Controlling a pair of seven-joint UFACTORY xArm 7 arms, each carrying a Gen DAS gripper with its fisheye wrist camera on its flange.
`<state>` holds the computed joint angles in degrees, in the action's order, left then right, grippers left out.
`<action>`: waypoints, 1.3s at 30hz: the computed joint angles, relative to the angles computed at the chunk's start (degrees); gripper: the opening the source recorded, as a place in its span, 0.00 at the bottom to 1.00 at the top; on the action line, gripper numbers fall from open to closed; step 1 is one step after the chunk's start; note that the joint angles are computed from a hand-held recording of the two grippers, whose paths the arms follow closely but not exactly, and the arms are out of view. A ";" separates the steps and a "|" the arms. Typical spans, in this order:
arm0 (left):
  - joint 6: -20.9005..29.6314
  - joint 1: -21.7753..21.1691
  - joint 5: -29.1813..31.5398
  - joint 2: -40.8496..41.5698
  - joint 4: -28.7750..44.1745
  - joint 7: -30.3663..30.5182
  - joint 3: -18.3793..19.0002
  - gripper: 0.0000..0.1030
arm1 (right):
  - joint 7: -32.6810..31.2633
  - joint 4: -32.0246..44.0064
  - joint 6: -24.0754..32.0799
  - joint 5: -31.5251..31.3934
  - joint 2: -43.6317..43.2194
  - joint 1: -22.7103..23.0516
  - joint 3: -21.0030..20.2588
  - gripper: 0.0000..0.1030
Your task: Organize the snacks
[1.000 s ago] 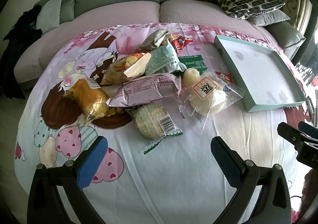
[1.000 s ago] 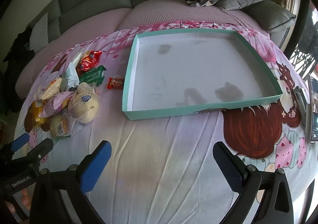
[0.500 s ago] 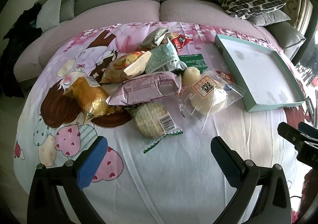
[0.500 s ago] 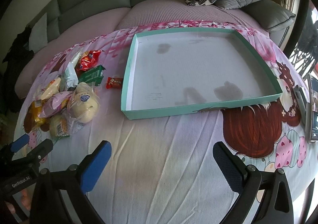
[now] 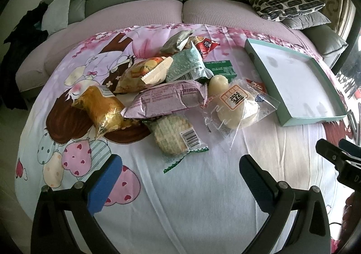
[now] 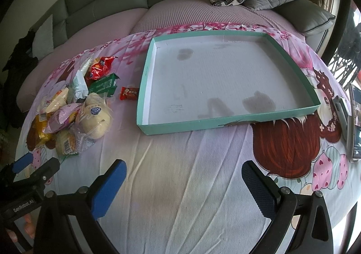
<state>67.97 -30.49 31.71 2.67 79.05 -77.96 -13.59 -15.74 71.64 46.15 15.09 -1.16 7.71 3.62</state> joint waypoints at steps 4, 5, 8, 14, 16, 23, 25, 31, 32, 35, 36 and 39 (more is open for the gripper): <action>0.04 0.02 -0.03 -0.12 -0.09 0.03 0.00 1.00 | 0.11 0.09 0.04 -0.24 0.03 0.03 0.05 1.00; 0.04 0.07 -0.08 -0.36 -0.30 0.04 0.02 1.00 | 0.10 0.11 0.03 -0.27 0.03 0.04 0.06 1.00; -0.03 0.33 -0.27 -1.05 -0.90 -0.01 0.00 1.00 | 0.18 0.14 -0.09 -0.53 0.01 0.05 0.07 1.00; -0.89 1.19 -0.96 -2.18 -2.03 0.40 -0.09 1.00 | 0.50 0.64 0.23 -1.35 0.29 0.30 0.29 1.00; -1.28 1.64 -0.96 -2.87 -2.52 0.86 -0.07 1.00 | 0.26 1.10 0.39 -1.16 0.44 0.40 0.36 1.00; -3.51 5.56 -0.08 -9.49 -7.54 -0.64 -0.09 1.00 | -2.14 4.34 -0.40 2.20 1.73 1.79 1.53 1.00; -4.19 6.95 0.41 -11.42 -9.29 -1.71 -0.47 1.00 | -2.95 5.37 -0.56 3.61 2.34 2.57 2.16 1.00; -8.60 11.39 -0.50 -17.42 -16.24 -4.63 -1.33 1.00 | -5.14 6.12 -0.99 5.62 3.39 4.83 3.68 1.00; -9.36 12.06 -0.64 -18.22 -17.36 -4.85 -1.46 1.00 | -5.39 6.50 -0.87 5.62 3.85 5.23 3.94 1.00; -12.06 13.83 -1.96 -20.16 -20.32 -4.75 -1.50 1.00 | -6.56 7.29 -0.21 5.70 4.87 6.32 4.68 1.00; -12.51 14.37 -2.50 -20.39 -20.84 -4.69 -1.61 1.00 | -6.91 7.49 -0.08 5.76 5.20 6.55 4.81 1.00; -12.27 15.77 -4.55 -20.20 -21.27 -3.66 -1.56 1.00 | -7.59 8.59 0.76 5.52 6.73 7.21 5.25 1.00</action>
<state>55.70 -14.72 27.15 -17.53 57.78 -81.62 -15.16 -23.33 80.24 46.91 20.61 5.57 14.92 8.86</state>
